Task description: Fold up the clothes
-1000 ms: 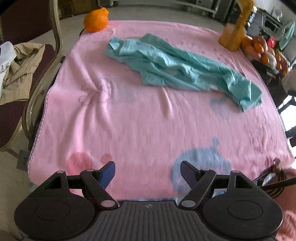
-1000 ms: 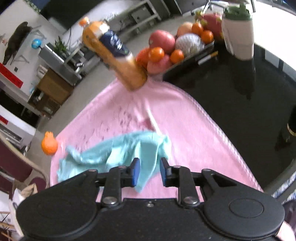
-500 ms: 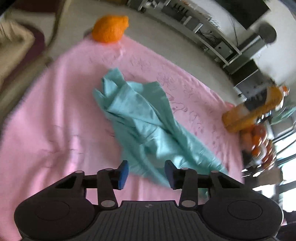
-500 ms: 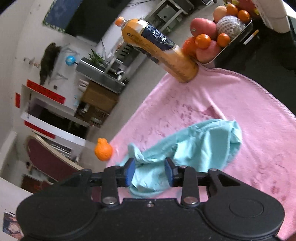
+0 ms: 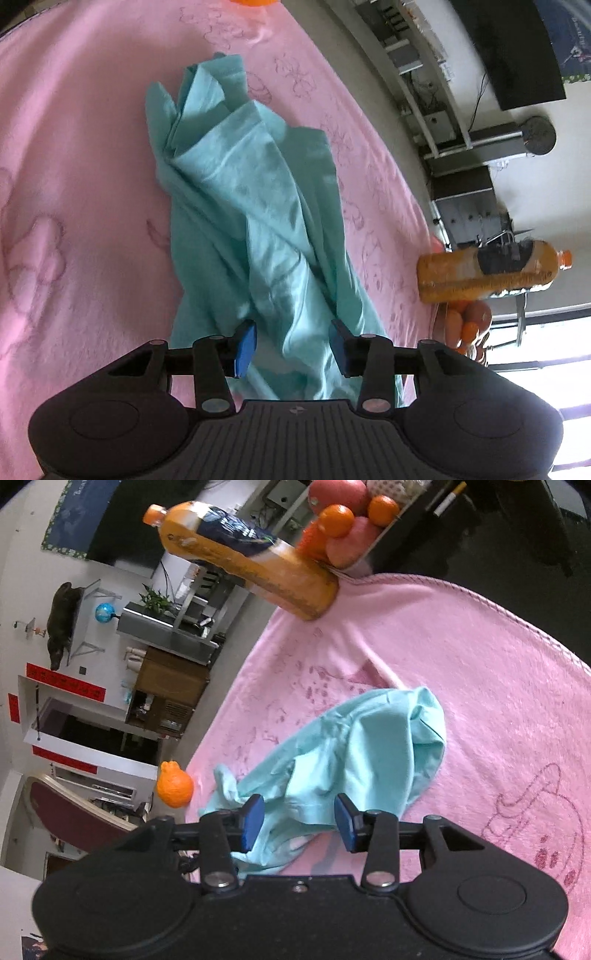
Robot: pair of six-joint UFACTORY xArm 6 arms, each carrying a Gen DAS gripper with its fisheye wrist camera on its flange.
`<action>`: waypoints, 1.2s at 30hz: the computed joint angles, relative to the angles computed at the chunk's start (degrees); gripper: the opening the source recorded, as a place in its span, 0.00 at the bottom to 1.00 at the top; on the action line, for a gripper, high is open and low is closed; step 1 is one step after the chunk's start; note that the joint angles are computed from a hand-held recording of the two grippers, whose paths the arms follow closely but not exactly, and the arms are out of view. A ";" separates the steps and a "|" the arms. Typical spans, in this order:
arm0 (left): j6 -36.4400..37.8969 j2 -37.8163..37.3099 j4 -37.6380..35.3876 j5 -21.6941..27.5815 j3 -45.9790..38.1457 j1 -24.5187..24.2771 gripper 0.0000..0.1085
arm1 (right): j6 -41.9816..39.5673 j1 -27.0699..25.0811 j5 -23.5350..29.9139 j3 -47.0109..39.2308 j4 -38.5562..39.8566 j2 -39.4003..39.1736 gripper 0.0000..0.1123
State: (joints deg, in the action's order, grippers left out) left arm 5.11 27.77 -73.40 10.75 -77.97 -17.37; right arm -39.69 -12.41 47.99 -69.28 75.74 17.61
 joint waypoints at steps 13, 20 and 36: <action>17.83 2.41 -13.65 -2.98 -4.45 -0.13 0.26 | -0.51 -1.91 0.86 -0.51 2.83 2.92 0.39; -3.94 -0.41 14.63 -6.21 0.38 -1.43 0.00 | 0.22 -2.00 -2.84 -0.12 1.99 3.56 0.39; -35.08 -12.64 52.96 -11.26 17.38 -1.59 0.00 | -3.93 7.33 -14.76 -1.26 -15.89 2.57 0.52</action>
State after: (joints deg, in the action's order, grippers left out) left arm -29.97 15.13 -20.44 -0.51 -60.59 -18.96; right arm -43.61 -5.08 33.23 -70.54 59.85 20.17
